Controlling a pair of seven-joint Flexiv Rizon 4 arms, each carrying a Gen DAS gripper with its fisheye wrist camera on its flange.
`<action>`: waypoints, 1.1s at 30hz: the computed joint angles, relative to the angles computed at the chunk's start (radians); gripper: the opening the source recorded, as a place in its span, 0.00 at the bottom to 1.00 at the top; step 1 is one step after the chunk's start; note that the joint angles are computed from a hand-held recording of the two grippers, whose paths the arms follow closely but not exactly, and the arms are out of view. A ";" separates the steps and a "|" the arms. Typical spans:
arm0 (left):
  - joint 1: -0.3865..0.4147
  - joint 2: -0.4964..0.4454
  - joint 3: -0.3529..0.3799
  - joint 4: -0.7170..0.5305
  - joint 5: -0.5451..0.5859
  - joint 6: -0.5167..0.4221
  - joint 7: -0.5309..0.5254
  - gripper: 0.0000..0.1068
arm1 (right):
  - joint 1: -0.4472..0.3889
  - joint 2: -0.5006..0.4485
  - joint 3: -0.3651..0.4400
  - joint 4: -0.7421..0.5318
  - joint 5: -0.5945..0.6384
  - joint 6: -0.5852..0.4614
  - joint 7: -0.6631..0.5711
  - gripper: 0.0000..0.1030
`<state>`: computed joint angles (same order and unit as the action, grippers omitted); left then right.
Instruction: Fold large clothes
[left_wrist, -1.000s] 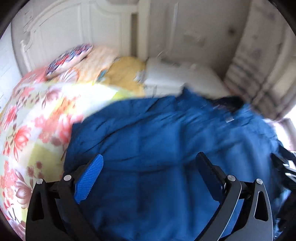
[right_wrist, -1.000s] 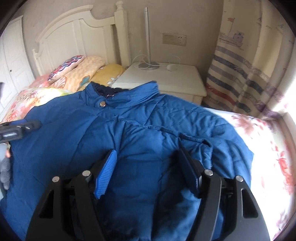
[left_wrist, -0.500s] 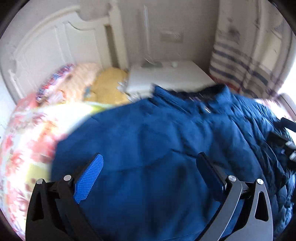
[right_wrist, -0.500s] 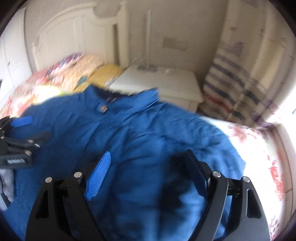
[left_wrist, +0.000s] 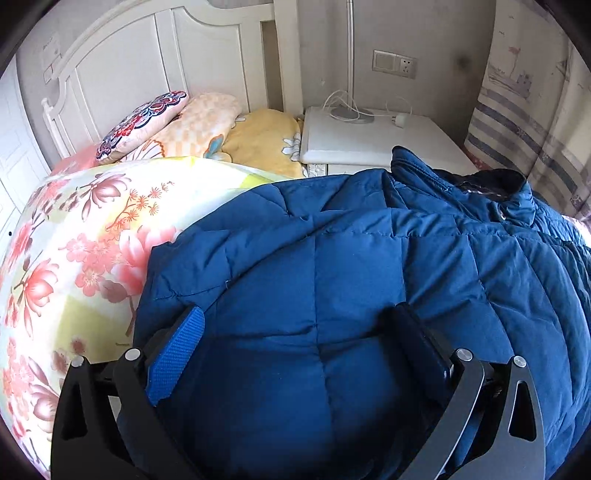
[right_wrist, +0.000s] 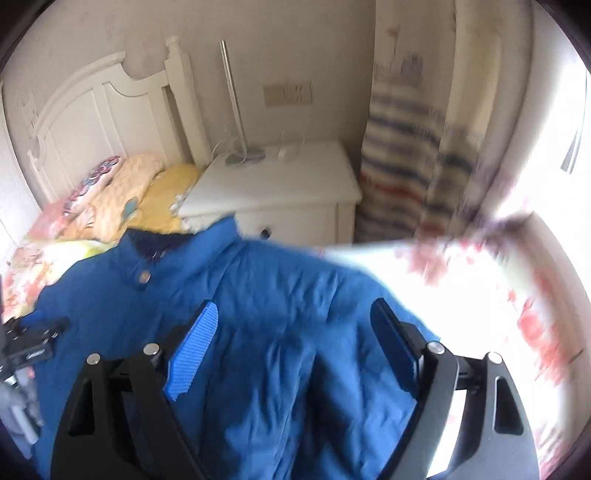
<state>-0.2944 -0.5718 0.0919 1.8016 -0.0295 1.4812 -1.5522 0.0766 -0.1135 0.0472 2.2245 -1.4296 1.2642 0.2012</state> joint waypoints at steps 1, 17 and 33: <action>-0.001 0.001 0.001 0.003 0.002 0.005 -0.002 0.92 | 0.003 -0.021 0.001 -0.020 0.060 0.000 -0.062 0.82; 0.003 -0.004 -0.003 0.002 -0.005 0.011 0.004 0.92 | 0.090 -0.046 -0.105 -0.031 0.097 0.087 -0.122 0.84; 0.000 -0.008 0.001 -0.006 -0.008 0.009 -0.002 0.92 | 0.165 0.062 0.005 0.058 -0.143 -0.030 0.055 0.89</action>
<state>-0.2940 -0.5800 0.0928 1.7954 -0.0374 1.4900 -1.5544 0.2420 -0.0519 0.0519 2.2821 -1.5725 1.2346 0.2559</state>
